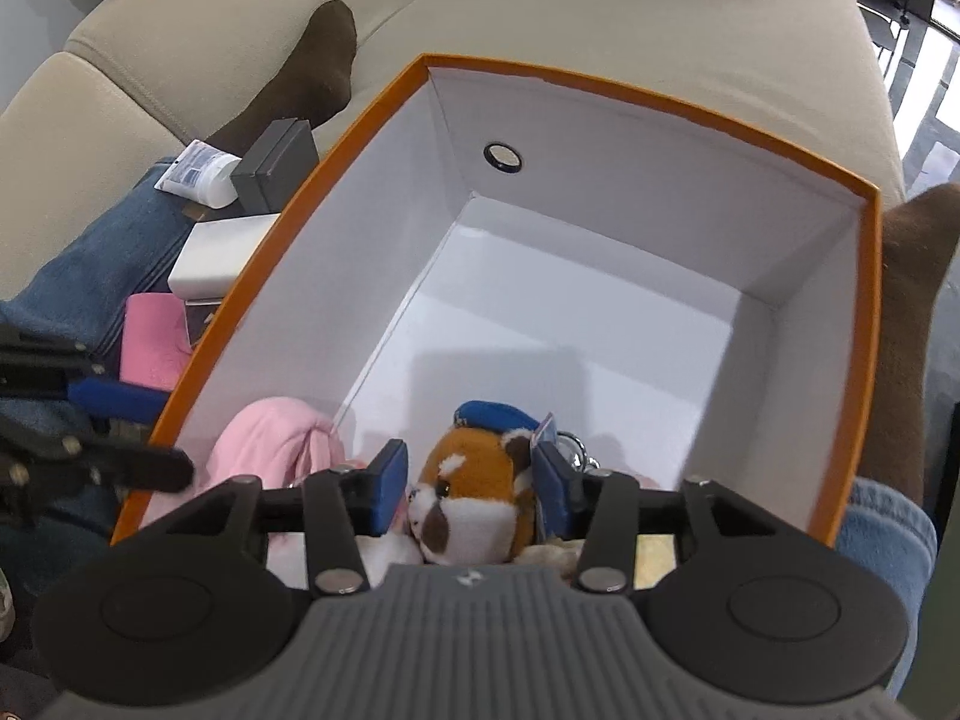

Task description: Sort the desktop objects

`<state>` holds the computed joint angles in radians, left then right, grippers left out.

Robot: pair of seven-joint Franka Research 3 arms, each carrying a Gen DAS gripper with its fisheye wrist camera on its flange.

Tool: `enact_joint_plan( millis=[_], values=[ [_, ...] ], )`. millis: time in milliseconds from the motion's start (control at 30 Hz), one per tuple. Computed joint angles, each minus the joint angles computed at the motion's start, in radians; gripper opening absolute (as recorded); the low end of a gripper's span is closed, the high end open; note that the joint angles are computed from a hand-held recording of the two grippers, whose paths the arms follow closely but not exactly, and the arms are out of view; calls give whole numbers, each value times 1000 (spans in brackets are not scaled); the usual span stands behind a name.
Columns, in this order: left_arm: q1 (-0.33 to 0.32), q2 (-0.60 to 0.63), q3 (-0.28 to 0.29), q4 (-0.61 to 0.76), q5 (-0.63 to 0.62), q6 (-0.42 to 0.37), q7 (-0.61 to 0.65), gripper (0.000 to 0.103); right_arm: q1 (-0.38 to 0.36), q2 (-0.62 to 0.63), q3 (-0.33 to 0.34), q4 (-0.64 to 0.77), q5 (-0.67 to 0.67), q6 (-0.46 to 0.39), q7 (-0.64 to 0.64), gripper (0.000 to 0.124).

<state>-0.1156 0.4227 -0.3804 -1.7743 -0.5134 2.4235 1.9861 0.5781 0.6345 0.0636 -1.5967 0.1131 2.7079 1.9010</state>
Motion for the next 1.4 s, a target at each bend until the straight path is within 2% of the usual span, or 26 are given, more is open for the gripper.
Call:
enact_joint_plan(
  millis=[67, 100, 133, 333, 567, 700, 733, 767, 833, 933, 1033, 1067, 1100, 1200, 1267, 1400],
  values=[
    [0, 13, -3, 8, -2, -14, 2, 41, -12, 8, 12, 13, 12, -19, -13, 46],
    [-3, 18, -2, 11, 4, -17, 0, 39, -5, 12, 4, 27, 7, -53, -2, 42],
    [-9, 15, 0, 1, 13, 3, 2, 39, 2, 20, -6, 48, 1, -105, 17, 42],
    [-4, 12, -8, -12, 8, 20, 3, 38, -28, -20, 31, -32, 82, -80, 66, 40],
    [-11, -1, -9, -38, 23, 62, -12, 36, -35, -42, 56, -45, 124, -179, 115, 25],
    [-9, -3, -12, -40, 26, 62, -12, 36, 8, -42, 16, -5, 41, -205, 153, 29],
    [-9, -3, -12, -40, 25, 61, -13, 36, 18, -45, 6, 3, 13, -201, 154, 32],
    [-8, -2, -12, -40, 25, 61, -14, 36, 25, -44, -2, 16, -14, -203, 153, 43],
    [-9, -2, -12, -39, 26, 61, -17, 36, 34, -36, -20, 42, -59, -197, 158, 46],
    [-11, 2, -11, -36, 31, 62, -22, 34, 21, 23, -19, 126, -77, -214, 136, 46],
    [-8, 1, -13, -43, 27, 71, -24, 32, 10, 113, -17, 243, -79, -270, 110, 44],
    [-7, 0, -14, -47, 24, 74, -24, 31, 6, 134, -13, 271, -73, -295, 102, 35],
    [-6, -1, -14, -49, 23, 78, -23, 31, -3, 150, -4, 290, -60, -315, 88, 34],
    [-11, -3, -12, -54, 28, 87, -37, 29, -7, 147, 0, 274, -46, -311, 63, 29],
    [-16, -9, -10, -63, 37, 100, -45, 28, -4, 145, -1, 274, -44, -343, 56, 26],
    [-19, -15, -6, -65, 59, 85, -62, 28, -30, 122, 36, 236, 10, -369, 2, 25]
  ],
)
